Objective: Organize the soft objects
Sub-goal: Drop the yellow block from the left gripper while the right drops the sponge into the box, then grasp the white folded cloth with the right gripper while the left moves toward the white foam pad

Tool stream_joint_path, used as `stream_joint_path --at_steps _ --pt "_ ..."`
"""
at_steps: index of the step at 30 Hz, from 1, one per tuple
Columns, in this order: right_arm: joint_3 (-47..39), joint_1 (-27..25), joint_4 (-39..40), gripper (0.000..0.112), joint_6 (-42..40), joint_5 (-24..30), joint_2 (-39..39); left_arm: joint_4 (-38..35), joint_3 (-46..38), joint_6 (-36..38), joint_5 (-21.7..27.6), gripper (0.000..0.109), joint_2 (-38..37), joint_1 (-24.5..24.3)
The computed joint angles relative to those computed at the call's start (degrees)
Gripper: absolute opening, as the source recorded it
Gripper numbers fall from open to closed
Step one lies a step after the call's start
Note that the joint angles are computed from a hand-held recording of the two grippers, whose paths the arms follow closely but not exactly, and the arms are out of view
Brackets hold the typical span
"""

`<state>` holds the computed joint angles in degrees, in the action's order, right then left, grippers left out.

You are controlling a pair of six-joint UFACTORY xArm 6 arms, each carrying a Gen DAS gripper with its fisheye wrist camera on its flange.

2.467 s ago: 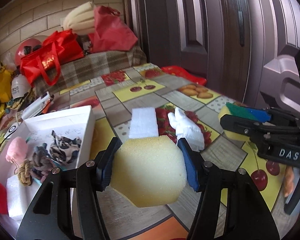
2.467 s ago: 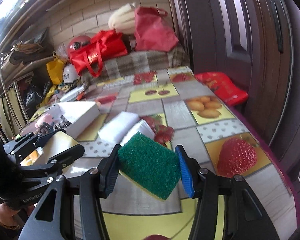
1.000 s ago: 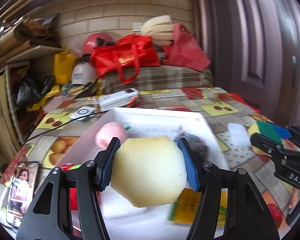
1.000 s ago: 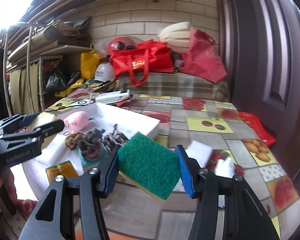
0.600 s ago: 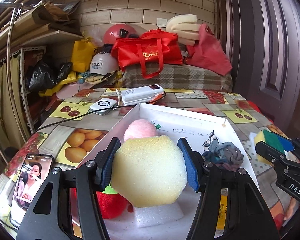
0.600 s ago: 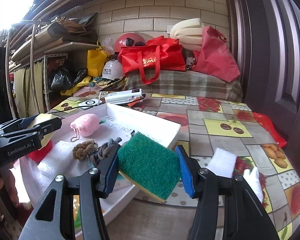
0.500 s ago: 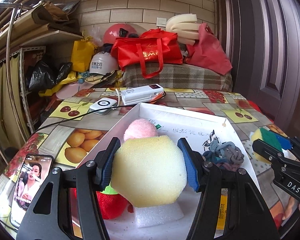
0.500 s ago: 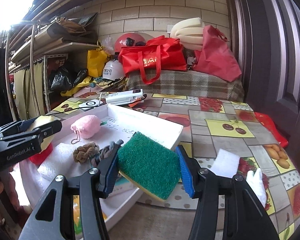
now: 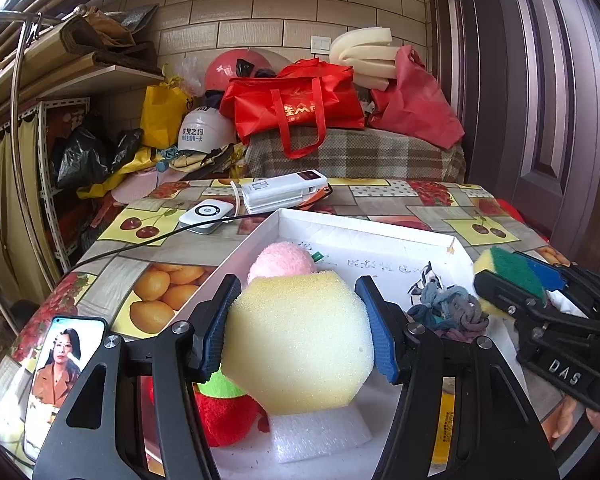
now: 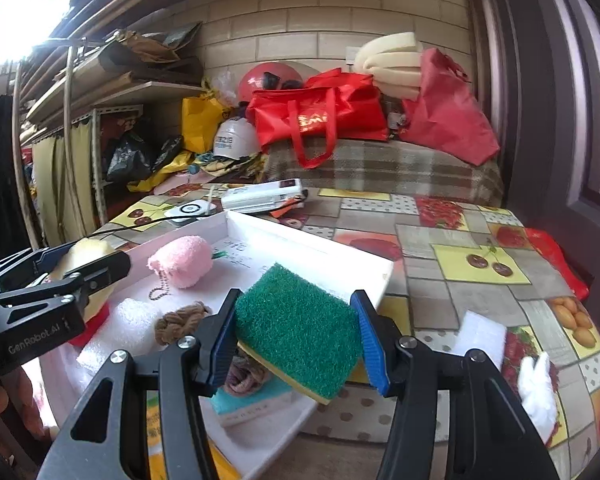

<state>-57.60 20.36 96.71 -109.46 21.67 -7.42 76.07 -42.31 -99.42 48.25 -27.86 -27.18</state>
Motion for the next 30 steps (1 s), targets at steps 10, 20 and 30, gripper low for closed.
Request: stream_joint_path --at_steps 10,20,30 --pt "-1.97 3.73 -0.55 0.054 -5.15 -1.58 1.85 -0.82 0.08 0.85 -2.51 0.060 0.04 2.67" --pt "-7.08 5.62 -1.32 0.062 -3.94 -5.33 6.61 -4.79 -0.13 3.26 -6.14 0.064 0.55 5.99" --pt "-6.96 4.16 4.27 0.086 -6.14 -4.04 5.78 -3.55 -0.81 2.07 -1.32 0.091 0.98 3.55"
